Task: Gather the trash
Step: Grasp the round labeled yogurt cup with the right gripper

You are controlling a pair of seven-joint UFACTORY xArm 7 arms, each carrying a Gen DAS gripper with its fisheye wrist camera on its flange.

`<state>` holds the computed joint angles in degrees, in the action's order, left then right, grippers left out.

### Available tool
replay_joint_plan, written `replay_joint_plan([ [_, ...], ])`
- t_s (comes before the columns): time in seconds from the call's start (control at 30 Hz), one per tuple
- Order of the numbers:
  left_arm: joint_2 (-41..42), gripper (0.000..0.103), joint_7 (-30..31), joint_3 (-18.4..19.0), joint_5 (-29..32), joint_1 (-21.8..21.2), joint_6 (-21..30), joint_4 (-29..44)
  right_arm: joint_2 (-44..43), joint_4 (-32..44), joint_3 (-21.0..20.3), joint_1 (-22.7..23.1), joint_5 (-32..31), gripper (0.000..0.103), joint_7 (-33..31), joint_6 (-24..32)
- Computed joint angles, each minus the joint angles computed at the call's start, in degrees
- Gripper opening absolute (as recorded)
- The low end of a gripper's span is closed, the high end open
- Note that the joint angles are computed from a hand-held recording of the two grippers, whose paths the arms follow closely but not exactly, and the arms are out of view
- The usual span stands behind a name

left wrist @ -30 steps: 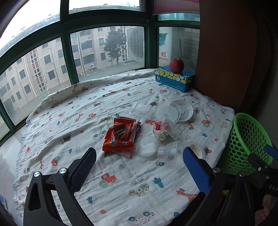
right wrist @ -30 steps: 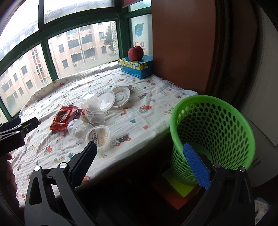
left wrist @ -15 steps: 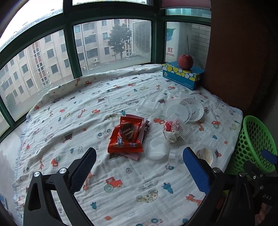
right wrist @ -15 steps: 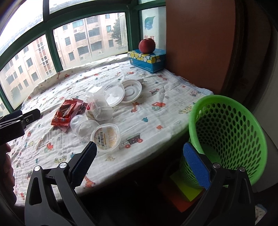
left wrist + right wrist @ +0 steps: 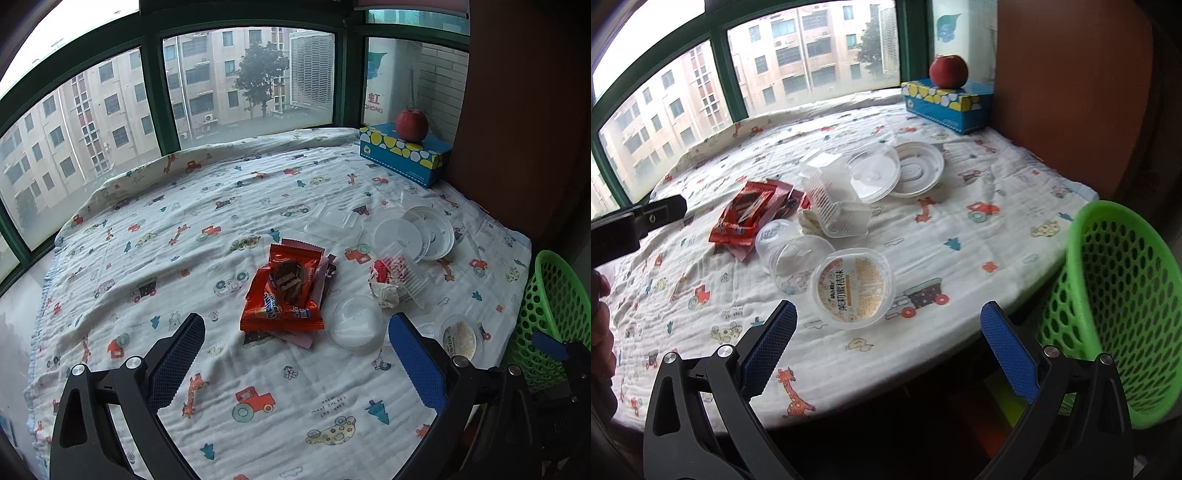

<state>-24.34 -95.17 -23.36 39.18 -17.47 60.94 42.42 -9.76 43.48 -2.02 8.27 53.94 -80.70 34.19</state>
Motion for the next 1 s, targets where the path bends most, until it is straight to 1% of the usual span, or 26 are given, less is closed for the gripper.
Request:
replay_joint_plan([
  [0.17,-1.3,0.096,0.3,1.1,-0.4,0.4,-2.3,-1.9,1.9,0.5,1.0,0.6,-0.2,0.097,-1.0,-0.1],
  [0.27,-2.8,0.096,0.2,1.9,-1.3,0.8,-5.4,-3.9,3.4,1.1,1.7,0.8,0.0,0.093,-2.0,-0.5],
  [0.37,-4.0,0.096,0.6,2.3,-2.4,1.6,-8.7,-5.8,5.3,2.3,2.3,0.5,-0.5,0.091,-2.1,0.3],
  [0.47,-4.9,0.096,1.3,1.9,-2.6,2.5,-11.4,-7.3,6.9,3.1,3.2,0.2,-0.7,0.089,-2.8,0.0],
  [0.63,-4.7,0.096,3.9,1.4,-3.0,3.4,-15.8,-8.6,8.9,4.4,4.3,-0.5,-1.4,0.081,-3.8,0.8],
  [0.7,-4.2,0.096,4.6,1.1,-3.1,3.7,-17.5,-8.8,9.4,4.9,4.5,-0.9,-1.5,0.075,-3.9,1.8],
  [0.73,-3.9,0.096,4.9,1.0,-3.3,3.8,-18.1,-8.9,9.5,5.2,4.6,-1.1,-1.4,0.075,-3.9,2.4],
  [0.8,-3.3,0.096,4.8,0.8,-3.5,4.1,-19.8,-9.1,9.4,5.4,4.7,-1.5,-1.1,0.068,-4.6,3.5],
  [1.0,-0.1,0.095,4.0,-0.4,-1.9,5.1,-25.5,-8.4,8.3,5.4,4.1,-2.5,-0.1,0.068,-6.0,5.1],
])
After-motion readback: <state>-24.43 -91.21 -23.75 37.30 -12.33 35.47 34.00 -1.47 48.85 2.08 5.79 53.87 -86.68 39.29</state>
